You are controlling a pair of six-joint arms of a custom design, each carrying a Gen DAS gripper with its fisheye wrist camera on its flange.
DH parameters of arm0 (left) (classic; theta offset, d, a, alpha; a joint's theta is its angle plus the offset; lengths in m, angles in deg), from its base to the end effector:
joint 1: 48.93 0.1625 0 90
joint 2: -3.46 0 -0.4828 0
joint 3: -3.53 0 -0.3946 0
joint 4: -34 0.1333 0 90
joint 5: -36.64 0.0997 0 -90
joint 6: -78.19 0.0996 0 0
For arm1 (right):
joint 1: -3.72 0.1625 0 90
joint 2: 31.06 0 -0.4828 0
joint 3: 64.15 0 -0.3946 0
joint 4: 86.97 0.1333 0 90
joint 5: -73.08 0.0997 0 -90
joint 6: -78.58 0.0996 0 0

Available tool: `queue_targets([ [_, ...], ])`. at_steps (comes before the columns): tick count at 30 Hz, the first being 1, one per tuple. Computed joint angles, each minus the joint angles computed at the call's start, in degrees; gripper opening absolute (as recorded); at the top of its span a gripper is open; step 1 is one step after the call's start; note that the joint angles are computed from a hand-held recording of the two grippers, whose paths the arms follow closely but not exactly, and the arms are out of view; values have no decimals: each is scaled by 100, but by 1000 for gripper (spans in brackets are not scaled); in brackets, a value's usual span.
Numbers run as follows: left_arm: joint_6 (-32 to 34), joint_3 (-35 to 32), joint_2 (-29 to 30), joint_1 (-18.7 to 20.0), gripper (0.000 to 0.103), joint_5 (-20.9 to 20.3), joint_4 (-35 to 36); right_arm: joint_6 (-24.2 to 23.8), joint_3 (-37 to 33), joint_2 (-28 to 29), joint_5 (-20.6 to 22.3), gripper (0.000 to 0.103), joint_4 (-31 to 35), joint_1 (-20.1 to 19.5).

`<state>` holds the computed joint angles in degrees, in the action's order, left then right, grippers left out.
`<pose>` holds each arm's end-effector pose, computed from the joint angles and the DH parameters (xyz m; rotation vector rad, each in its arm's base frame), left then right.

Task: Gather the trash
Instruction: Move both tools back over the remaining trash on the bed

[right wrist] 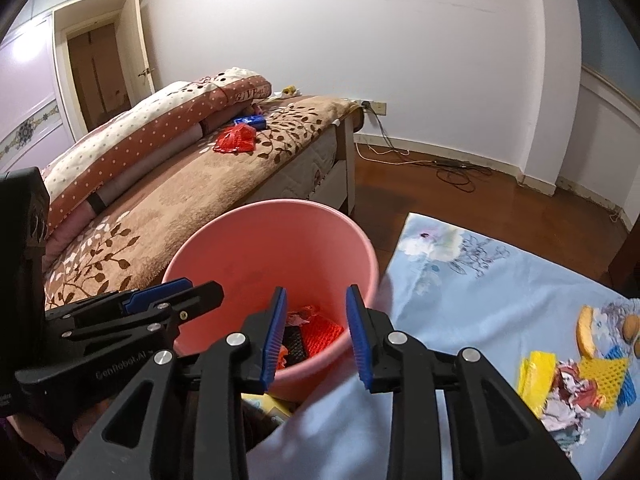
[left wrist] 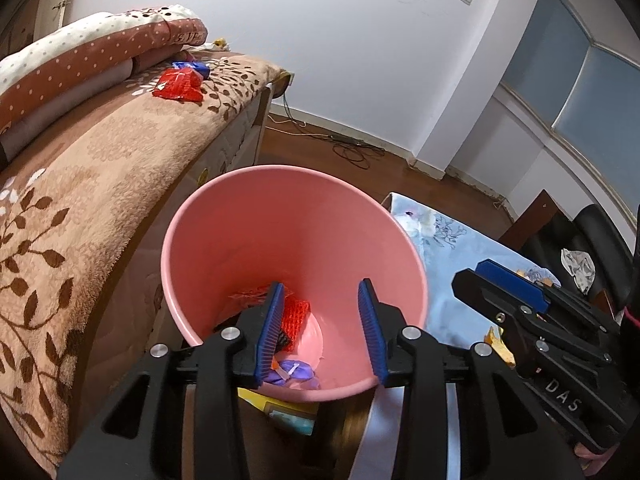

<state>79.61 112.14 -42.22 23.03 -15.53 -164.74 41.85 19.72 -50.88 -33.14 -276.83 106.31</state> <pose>-0.0142 -0.6714 0.1732 0.0627 2.4061 -1.1139 0.2694 -0.7223 -0.0478 0.9913 -2.4505 0.7556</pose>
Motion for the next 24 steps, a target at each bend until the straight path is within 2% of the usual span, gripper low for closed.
queue_targets([
  [2,26,8,10,-44,39,20,-7,37,144,-100,15,31,-81,-36],
  [4,47,18,17,-85,39,31,-12,57,268,-185,23,39,-187,-63],
  [6,67,29,28,-137,39,47,-14,53,457,-293,42,43,-419,-103],
  [15,187,-10,164,-351,39,72,45,-33,1125,-715,-15,43,-1180,-337],
  [24,173,-146,383,-532,39,19,232,173,1674,-1127,-118,43,-1795,-709],
])
